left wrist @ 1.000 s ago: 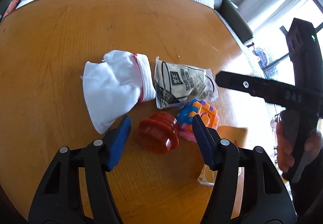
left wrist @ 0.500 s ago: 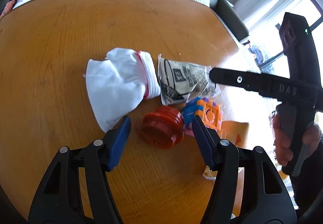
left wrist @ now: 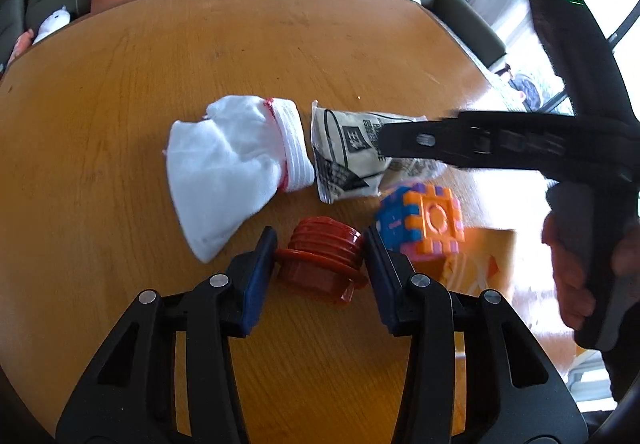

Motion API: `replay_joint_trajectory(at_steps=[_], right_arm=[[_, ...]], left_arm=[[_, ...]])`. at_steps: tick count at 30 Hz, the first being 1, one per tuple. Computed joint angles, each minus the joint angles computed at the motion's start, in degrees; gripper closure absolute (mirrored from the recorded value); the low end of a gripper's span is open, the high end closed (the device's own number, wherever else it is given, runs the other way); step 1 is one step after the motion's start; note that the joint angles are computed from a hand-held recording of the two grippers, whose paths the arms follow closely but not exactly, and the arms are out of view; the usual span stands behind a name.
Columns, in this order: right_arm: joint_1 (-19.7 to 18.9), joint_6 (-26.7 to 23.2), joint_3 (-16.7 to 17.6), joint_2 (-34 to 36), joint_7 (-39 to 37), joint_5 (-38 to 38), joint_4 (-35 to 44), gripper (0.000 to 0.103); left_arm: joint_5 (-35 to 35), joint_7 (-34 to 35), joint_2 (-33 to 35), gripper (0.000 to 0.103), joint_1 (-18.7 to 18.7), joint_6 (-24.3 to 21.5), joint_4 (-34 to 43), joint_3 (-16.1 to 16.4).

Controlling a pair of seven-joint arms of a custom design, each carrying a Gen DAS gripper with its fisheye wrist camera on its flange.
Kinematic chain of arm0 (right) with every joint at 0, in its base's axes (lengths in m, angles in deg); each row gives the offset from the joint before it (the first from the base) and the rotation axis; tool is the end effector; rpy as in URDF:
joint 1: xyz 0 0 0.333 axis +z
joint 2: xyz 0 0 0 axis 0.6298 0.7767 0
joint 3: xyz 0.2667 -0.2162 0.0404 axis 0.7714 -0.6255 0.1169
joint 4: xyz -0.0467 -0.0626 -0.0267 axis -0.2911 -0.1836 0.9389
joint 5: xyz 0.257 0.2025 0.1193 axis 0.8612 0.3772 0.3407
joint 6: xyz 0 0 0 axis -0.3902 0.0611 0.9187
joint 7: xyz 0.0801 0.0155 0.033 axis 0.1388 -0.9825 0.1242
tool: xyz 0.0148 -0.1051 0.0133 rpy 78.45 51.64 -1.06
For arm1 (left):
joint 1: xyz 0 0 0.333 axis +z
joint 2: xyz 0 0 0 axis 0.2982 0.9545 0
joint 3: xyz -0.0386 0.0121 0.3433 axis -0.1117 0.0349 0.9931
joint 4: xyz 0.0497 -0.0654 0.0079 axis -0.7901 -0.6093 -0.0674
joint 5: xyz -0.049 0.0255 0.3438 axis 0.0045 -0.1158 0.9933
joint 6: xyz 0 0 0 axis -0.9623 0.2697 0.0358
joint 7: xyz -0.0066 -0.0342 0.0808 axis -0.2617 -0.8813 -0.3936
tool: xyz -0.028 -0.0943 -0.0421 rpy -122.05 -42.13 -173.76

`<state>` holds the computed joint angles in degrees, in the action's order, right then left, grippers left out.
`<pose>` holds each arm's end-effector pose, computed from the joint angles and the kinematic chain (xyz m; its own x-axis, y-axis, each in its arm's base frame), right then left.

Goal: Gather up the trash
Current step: 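Grasp the red ribbed cap with the left tool while the right tool grasps the silver snack packet, then carry the red cap and snack packet to the black bin and open both tools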

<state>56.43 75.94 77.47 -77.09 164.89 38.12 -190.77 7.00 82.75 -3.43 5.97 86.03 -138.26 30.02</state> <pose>0.4934 0.2035 0.4134 0.1120 -0.9506 -0.2895 -0.9625 -0.0314 -0.2693 0.4053 -0.0877 0.4074 -0.2847 -0.9212 0.2654 -0.8960 0.1573 -0.4152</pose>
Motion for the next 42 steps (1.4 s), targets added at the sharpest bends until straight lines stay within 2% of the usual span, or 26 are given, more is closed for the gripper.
replay_joint_trajectory(at_steps=[2, 3, 5, 8, 13, 16, 21, 26, 31, 37, 42], right_arm=[[0.4, 0.3, 0.1, 0.7, 0.4, -1.3, 1.0, 0.041], [0.6, -0.1, 0.2, 1.1, 0.6, -1.8, 1.7, 0.052], [0.4, 0.6, 1.1, 1.0, -1.6, 0.9, 1.8, 0.065], [1.6, 3.1, 1.0, -0.8, -0.3, -1.3, 0.2, 0.076], [3.6, 5.3, 0.7, -4.3, 5.6, -8.6, -1.8, 0.082], [4.7, 7.0, 1.1, -7.7, 12.8, -17.2, -3.7, 0.083], [7.1, 6.4, 2.9, -10.4, 16.5, -18.8, -2.7, 0.083], [10.6, 4.9, 5.7, -9.4, 21.4, -21.3, 1.1, 0.083], [15.9, 3.6, 8.3, -4.2, 25.0, -23.1, 8.2, 0.083], [24.4, 0.0, 10.1, 6.9, 26.0, -25.8, 22.3, 0.083], [31.7, -6.4, 10.3, 17.6, 24.2, -27.1, 37.6, 0.083]], left_arm=[[0.4, -0.4, -1.9, 0.059, 0.3, -0.5, -1.2, 0.3], [0.8, -0.9, -2.8, 0.059, 0.4, -0.7, -1.7, 0.5], [1.6, -1.9, -4.7, 0.059, 0.7, -1.1, -3.0, 1.1], [2.7, -3.4, -7.4, 0.059, 1.1, -1.7, -4.5, 2.4], [3.7, -4.4, -13.2, 0.059, 1.6, -3.3, -6.8, 5.4], [5.2, -4.2, -17.4, 0.059, 2.6, -5.2, -8.2, 7.9], [9.0, -2.6, -25.1, 0.059, 6.2, -9.1, -10.8, 12.4], [13.9, 0.1, -31.2, 0.059, 12.9, -14.0, -13.0, 18.3], [20.3, 5.4, -34.0, 0.059, 24.0, -20.4, -12.4, 26.3], [23.8, 11.9, -28.7, 0.059, 36.5, -23.5, -8.3, 34.1], [23.4, 17.1, -22.4, 0.059, 44.3, -23.9, -3.9, 38.1]])
